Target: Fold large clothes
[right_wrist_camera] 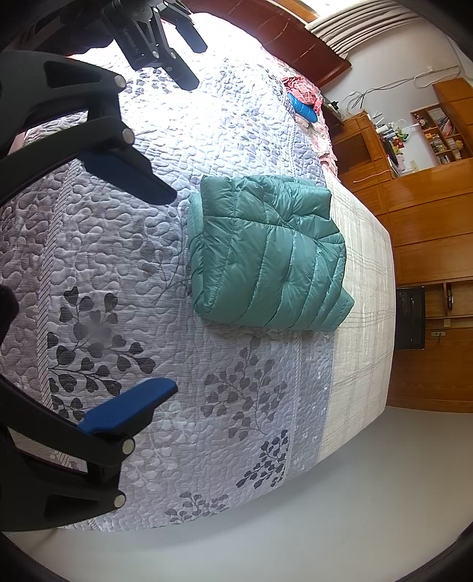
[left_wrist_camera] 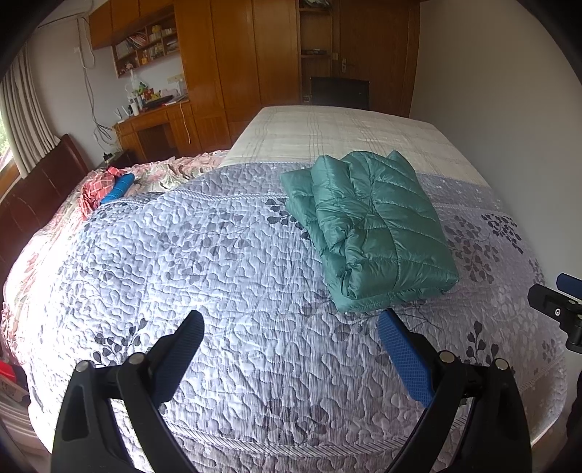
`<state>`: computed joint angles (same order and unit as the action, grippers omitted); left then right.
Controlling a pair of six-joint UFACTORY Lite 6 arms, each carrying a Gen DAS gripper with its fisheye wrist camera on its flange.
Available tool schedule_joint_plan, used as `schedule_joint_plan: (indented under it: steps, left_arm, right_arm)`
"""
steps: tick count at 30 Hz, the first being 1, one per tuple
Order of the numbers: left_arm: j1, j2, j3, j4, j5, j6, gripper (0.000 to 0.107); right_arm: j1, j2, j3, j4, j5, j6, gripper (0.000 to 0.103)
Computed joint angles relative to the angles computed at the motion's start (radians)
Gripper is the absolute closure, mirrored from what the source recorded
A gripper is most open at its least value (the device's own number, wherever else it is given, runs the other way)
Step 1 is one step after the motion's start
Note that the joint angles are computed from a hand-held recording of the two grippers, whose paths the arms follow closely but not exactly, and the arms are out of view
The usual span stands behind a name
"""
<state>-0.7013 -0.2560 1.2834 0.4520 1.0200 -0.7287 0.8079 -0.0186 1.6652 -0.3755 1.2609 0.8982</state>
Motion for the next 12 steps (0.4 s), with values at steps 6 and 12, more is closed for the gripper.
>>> schedule_joint_plan:
  steps: [6, 12]
  left_arm:
    - [-0.008, 0.005, 0.004, 0.009, 0.007, -0.009, 0.010]
    - [-0.009, 0.008, 0.005, 0.009, 0.009, -0.012, 0.010]
  right_arm:
    - [0.001, 0.000, 0.000, 0.000, 0.000, 0.001, 0.008]
    - [0.002, 0.000, -0.001, 0.000, 0.000, 0.002, 0.008]
